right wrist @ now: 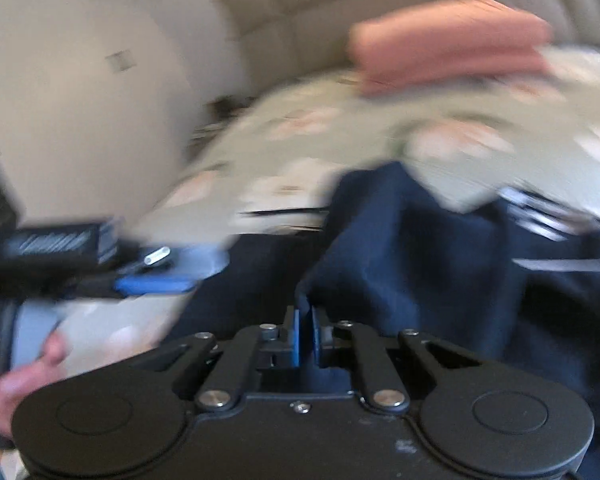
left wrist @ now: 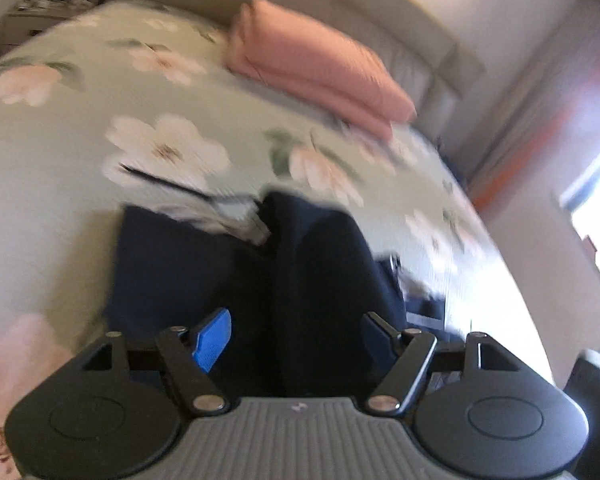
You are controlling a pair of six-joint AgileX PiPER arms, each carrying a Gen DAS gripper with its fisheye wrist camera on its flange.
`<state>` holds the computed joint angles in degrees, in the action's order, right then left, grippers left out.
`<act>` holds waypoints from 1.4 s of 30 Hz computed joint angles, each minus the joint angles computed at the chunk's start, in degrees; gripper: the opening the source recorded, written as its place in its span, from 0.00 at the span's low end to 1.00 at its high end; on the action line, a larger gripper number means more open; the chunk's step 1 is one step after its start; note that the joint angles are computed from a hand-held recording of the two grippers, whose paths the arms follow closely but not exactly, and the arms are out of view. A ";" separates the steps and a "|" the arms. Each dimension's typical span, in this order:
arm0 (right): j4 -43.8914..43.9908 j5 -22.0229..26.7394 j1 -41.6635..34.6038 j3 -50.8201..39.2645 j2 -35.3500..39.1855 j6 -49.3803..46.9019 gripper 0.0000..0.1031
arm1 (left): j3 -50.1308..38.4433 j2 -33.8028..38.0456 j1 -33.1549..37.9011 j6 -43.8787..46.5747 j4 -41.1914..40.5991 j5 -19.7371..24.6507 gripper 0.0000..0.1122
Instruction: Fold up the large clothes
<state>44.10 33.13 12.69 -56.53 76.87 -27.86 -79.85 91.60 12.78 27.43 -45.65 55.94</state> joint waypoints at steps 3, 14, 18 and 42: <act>-4.82 5.85 9.16 -4.36 5.71 4.78 0.15 | 3.31 -2.74 4.48 -0.12 -1.09 -1.46 0.66; -11.35 16.64 -11.34 1.43 -6.84 11.20 0.52 | 1.33 0.63 0.78 4.32 -3.39 1.69 0.70; -16.10 16.31 -17.36 -2.28 -1.78 16.47 0.63 | -6.77 6.35 -4.52 -2.87 5.19 1.21 0.74; -25.34 29.67 -36.02 3.47 -12.22 20.43 0.36 | -6.52 -2.46 -4.57 -4.33 9.32 12.01 0.49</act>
